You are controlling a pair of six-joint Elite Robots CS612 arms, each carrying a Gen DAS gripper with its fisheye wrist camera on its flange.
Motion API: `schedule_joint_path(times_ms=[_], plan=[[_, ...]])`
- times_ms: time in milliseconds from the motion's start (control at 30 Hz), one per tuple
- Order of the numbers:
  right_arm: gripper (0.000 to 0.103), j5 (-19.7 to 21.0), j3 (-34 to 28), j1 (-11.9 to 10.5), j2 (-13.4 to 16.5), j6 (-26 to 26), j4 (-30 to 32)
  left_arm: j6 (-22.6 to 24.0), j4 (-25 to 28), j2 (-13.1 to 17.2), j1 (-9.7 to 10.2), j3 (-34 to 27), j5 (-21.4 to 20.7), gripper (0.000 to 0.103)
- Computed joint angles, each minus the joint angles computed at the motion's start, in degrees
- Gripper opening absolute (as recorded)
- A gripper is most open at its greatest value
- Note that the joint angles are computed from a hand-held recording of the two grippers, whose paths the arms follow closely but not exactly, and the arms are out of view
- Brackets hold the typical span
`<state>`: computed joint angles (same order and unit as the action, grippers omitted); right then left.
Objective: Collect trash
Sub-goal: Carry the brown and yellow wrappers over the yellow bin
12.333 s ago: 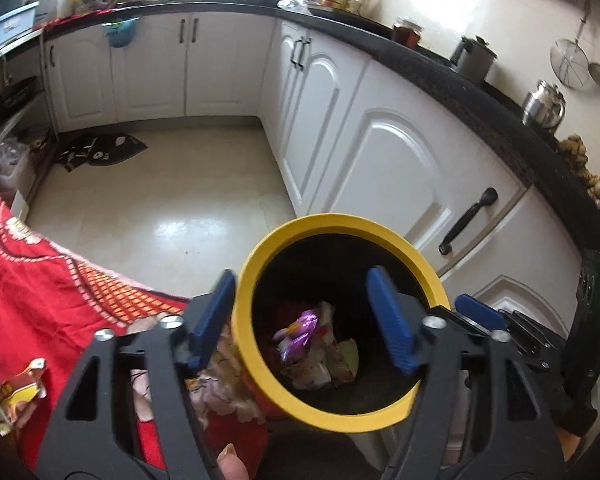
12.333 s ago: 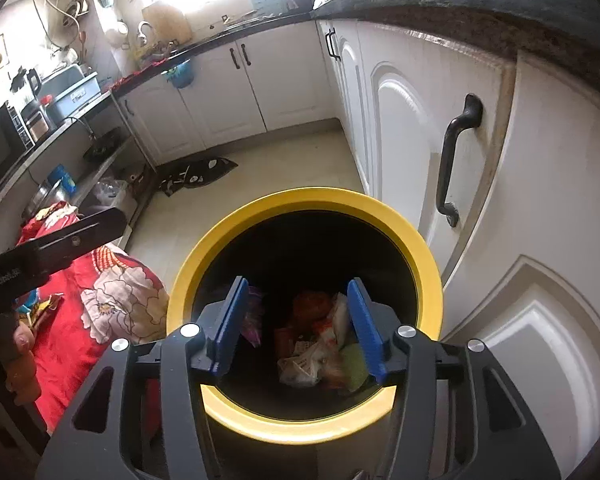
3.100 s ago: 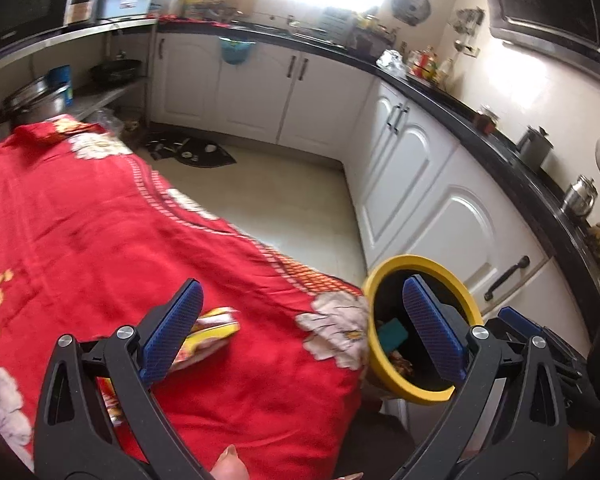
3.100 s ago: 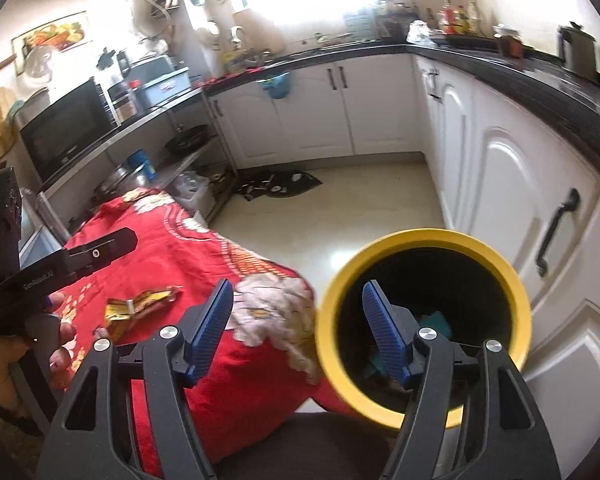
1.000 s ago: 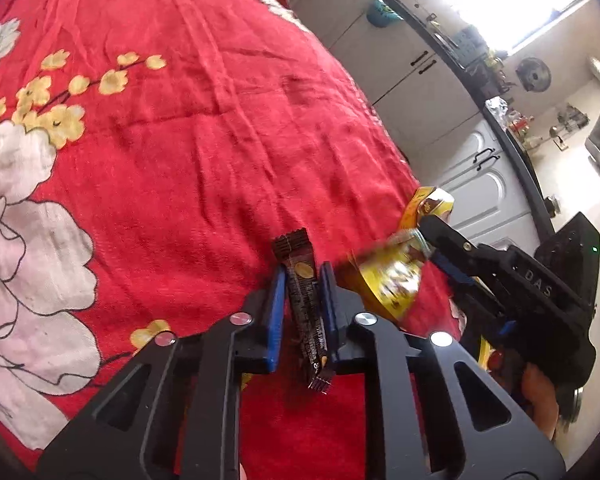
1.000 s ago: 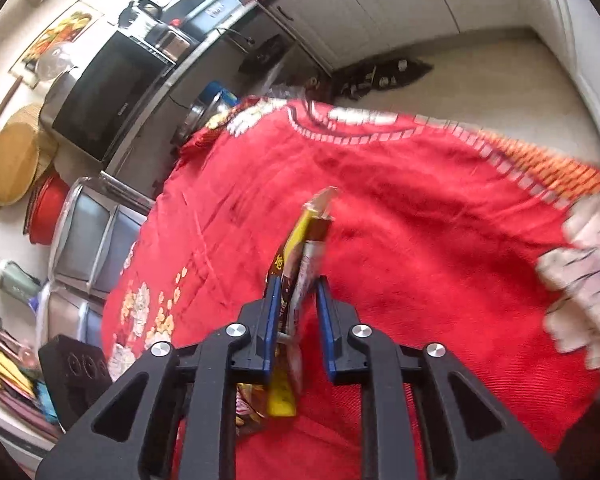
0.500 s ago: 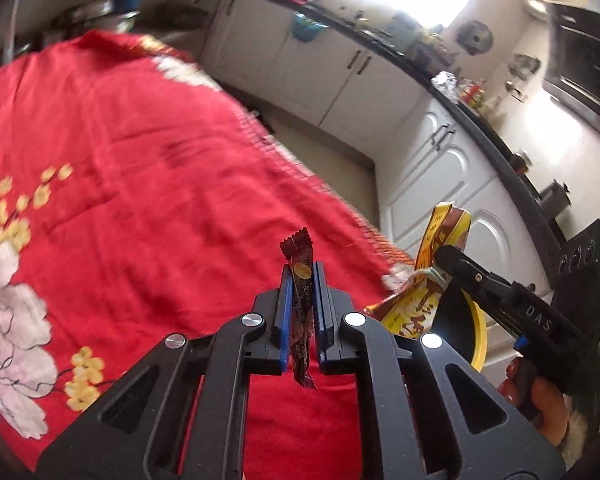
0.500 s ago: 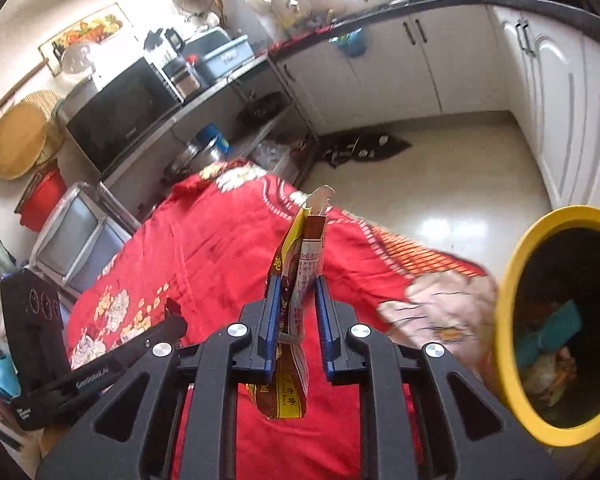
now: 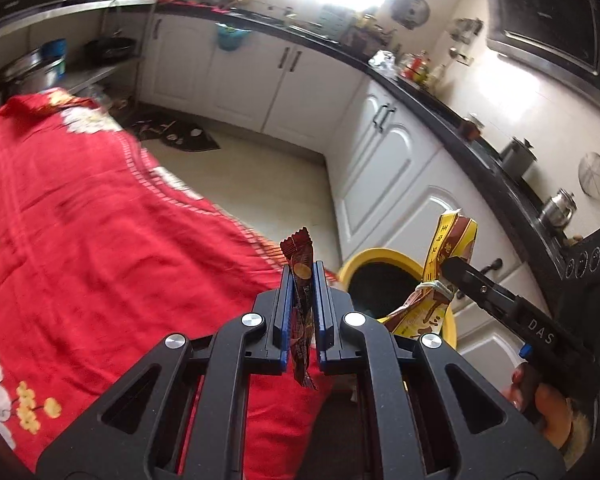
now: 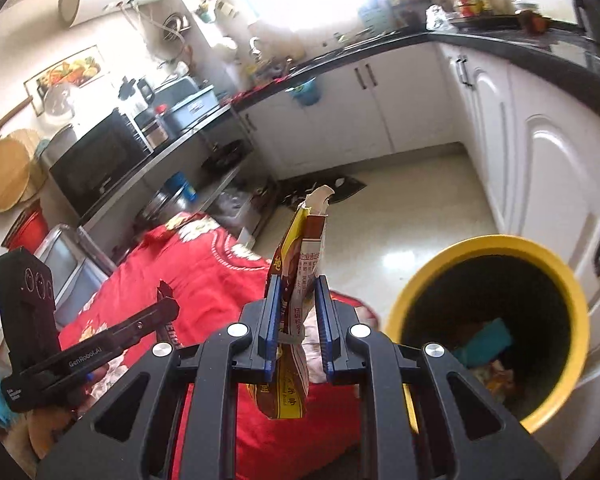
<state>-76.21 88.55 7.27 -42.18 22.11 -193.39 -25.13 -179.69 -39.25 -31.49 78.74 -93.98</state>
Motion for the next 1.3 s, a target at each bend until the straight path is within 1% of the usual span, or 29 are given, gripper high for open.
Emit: schedule_joint_path(times_ms=[300, 633, 1000, 1300], plan=[[0.016, -3.3, 4.5, -1.9, -2.0, 1.2, -4.1, 3.0, 1.2, 1.3, -1.63, -3.4, -1.4, 0.005], [0.016, -6.5, 7.3, -3.3, -3.6, 1.9, -6.4, 5.4, 2.6, 2.6, -3.08, -6.6, -2.5, 0.005], [0.016, -12.8, 9.5, -3.6, -4.8, 0.2, -7.8, 7.0, 4.0, 4.2, -4.14, -9.3, -4.0, 0.005], [0.016, -14.3, 10.5, -4.0, -4.6, 0.0, -7.8, 7.8, 5.5, 5.7, -4.56, -11.5, -5.0, 0.005]])
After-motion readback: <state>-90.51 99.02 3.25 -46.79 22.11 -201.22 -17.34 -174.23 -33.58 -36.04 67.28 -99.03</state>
